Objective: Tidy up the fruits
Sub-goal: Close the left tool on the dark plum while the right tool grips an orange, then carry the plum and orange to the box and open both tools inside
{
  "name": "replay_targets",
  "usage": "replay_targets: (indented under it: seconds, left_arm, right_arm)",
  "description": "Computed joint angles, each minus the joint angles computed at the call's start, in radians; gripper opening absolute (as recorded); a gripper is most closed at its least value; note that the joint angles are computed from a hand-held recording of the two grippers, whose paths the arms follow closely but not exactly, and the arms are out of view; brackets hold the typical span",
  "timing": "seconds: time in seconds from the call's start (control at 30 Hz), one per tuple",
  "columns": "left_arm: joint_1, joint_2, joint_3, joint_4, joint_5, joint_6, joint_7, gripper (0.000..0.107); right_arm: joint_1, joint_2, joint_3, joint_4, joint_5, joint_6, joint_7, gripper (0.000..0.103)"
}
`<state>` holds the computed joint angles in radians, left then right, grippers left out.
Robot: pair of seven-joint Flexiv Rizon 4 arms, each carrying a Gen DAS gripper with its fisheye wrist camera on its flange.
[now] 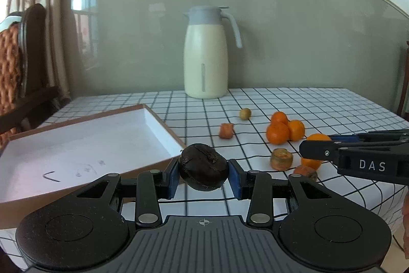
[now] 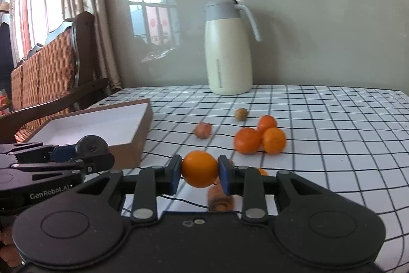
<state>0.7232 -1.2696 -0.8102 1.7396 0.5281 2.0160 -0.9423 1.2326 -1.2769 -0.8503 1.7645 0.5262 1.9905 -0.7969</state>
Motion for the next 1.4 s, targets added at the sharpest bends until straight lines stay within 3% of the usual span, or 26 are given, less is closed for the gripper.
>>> replay_targets:
  seconds: [0.6,1.13,1.4]
  left_arm:
    - [0.053,0.025,0.055,-0.032,0.048,0.084,-0.166,0.040]
    - [0.000,0.069,0.193,-0.122,0.051,0.160,-0.391,0.040]
    - [-0.047,0.094,0.288,-0.164,0.013,0.191,-0.495,0.040]
  right_arm:
    - [-0.094,0.000,0.094,-0.228,0.003,0.034,-0.146,0.022]
    - [-0.150,-0.052,0.115,-0.437,0.082,0.013,-0.231,0.022]
    - [-0.160,-0.091,0.087,-0.522,0.103,-0.020,-0.221,0.022]
